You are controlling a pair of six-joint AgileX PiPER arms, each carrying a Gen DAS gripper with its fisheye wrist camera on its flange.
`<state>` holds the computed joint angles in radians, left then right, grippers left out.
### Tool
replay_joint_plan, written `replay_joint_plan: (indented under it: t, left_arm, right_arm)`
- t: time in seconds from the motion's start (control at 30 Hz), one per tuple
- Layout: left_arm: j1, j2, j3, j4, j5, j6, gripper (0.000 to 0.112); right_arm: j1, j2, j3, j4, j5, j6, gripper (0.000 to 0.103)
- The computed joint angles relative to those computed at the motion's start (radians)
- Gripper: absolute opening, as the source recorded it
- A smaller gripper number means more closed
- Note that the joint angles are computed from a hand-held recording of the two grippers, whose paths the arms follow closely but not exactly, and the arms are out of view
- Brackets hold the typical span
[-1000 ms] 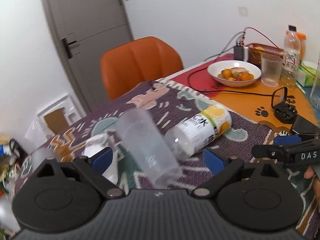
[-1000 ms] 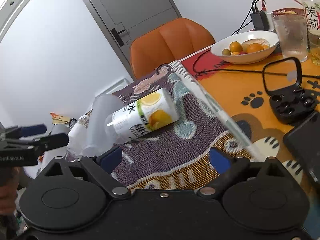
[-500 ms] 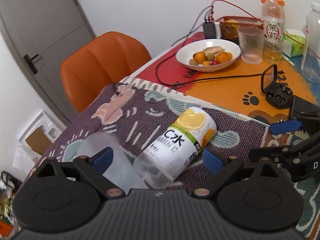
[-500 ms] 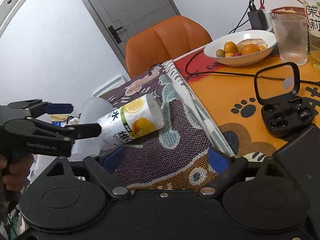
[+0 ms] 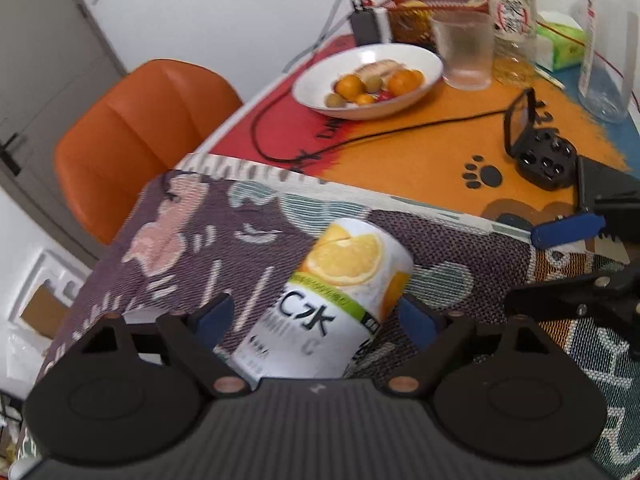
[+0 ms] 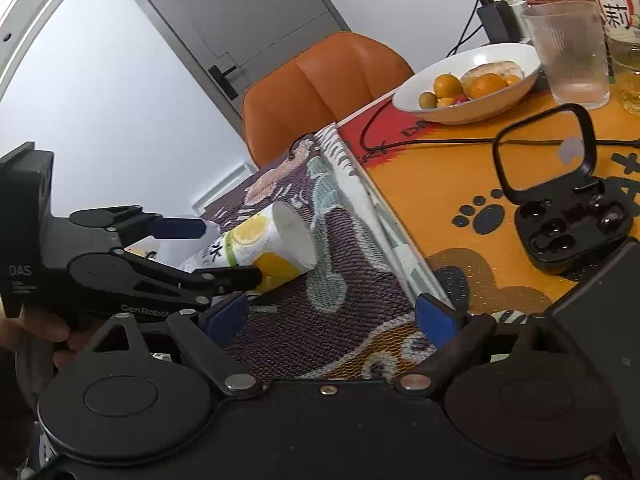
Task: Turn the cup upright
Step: 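Close the left gripper around the lemon-printed bottle and lift it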
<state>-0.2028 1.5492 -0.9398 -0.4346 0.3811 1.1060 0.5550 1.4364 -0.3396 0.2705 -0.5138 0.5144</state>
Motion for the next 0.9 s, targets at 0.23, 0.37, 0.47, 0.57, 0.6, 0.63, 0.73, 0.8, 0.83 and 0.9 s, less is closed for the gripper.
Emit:
replay_joint_plan:
  t: [0.23, 0.37, 0.47, 0.57, 0.6, 0.63, 0.73, 0.8, 0.83, 0.9]
  left_arm:
    - [-0.034, 0.063, -0.040, 0.142, 0.014, -0.056, 0.071]
    - [-0.042, 0.046, -0.029, 0.172, 0.009, -0.090, 0.065]
    - [-0.033, 0.011, -0.012, 0.161, 0.017, -0.091, 0.065]
    - [-0.023, -0.036, 0.005, 0.154, 0.036, -0.105, 0.064]
    - [-0.018, -0.059, 0.015, 0.141, 0.041, -0.100, 0.064]
    - [-0.015, -0.082, 0.026, 0.135, 0.046, -0.098, 0.064]
    - [-0.010, -0.149, 0.052, 0.133, 0.069, -0.105, 0.062]
    - [-0.004, -0.196, 0.070, 0.124, 0.084, -0.108, 0.062]
    - [0.003, -0.216, 0.078, 0.111, 0.091, -0.099, 0.062]
    - [0.018, -0.262, 0.100, 0.084, 0.105, -0.080, 0.062]
  right_arm:
    - [-0.027, 0.006, 0.012, -0.033, -0.002, 0.039, 0.092]
    - [-0.016, 0.011, 0.006, 0.007, 0.007, 0.001, 0.091]
    - [0.001, -0.001, 0.007, 0.052, 0.013, -0.030, 0.091]
    - [0.022, -0.018, 0.007, 0.119, 0.026, -0.081, 0.091]
    - [0.032, -0.026, 0.008, 0.146, 0.029, -0.101, 0.091]
    - [0.044, -0.035, 0.010, 0.178, 0.031, -0.123, 0.091]
    - [0.102, -0.059, 0.009, 0.333, 0.027, -0.239, 0.091]
    - [0.150, -0.074, 0.004, 0.465, 0.017, -0.342, 0.091]
    - [0.172, -0.081, 0.002, 0.519, 0.011, -0.385, 0.091]
    - [0.221, -0.100, 0.000, 0.621, -0.006, -0.463, 0.091]
